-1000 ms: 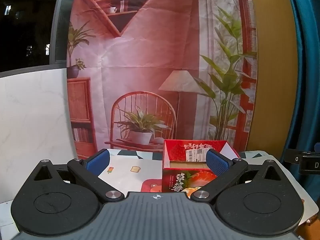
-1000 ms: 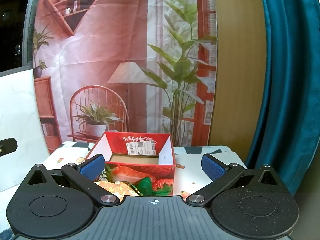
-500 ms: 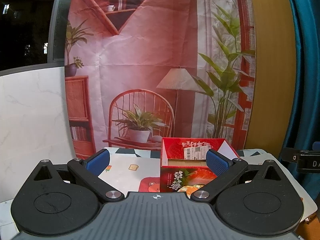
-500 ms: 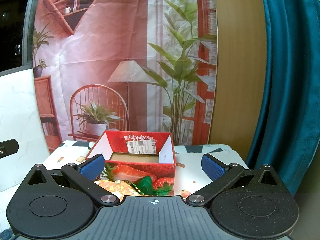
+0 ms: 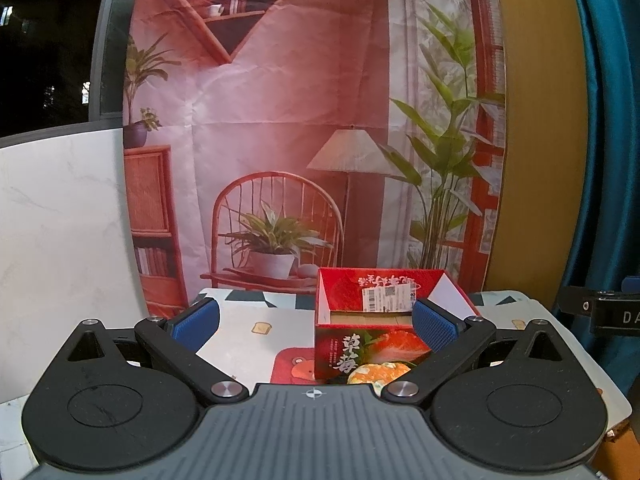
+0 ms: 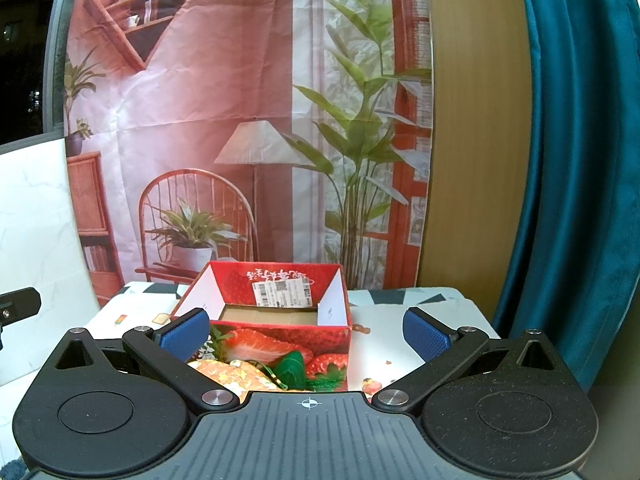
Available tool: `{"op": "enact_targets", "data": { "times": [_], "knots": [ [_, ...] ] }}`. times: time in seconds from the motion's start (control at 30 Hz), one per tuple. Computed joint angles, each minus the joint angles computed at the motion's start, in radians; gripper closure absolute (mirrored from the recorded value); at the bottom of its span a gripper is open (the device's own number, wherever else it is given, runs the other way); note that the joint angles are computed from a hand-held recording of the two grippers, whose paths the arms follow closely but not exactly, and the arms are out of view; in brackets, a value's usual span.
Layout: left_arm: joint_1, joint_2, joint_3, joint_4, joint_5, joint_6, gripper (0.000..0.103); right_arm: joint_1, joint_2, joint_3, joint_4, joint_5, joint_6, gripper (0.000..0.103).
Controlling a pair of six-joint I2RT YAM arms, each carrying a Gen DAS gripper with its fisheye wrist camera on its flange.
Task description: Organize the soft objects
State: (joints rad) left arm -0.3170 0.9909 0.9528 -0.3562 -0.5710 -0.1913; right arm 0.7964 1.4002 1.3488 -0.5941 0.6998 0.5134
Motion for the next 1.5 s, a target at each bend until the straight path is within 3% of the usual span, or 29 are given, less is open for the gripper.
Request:
{"op": "enact_targets", "data": {
  "times": [1.5],
  "knots": [
    [-0.001,-0.005,-0.012,-0.014,0.009,-0.019,0.000,-0.007,0.010,0.024,-0.017,-0.012,0.003,0.000]
  ]
}}
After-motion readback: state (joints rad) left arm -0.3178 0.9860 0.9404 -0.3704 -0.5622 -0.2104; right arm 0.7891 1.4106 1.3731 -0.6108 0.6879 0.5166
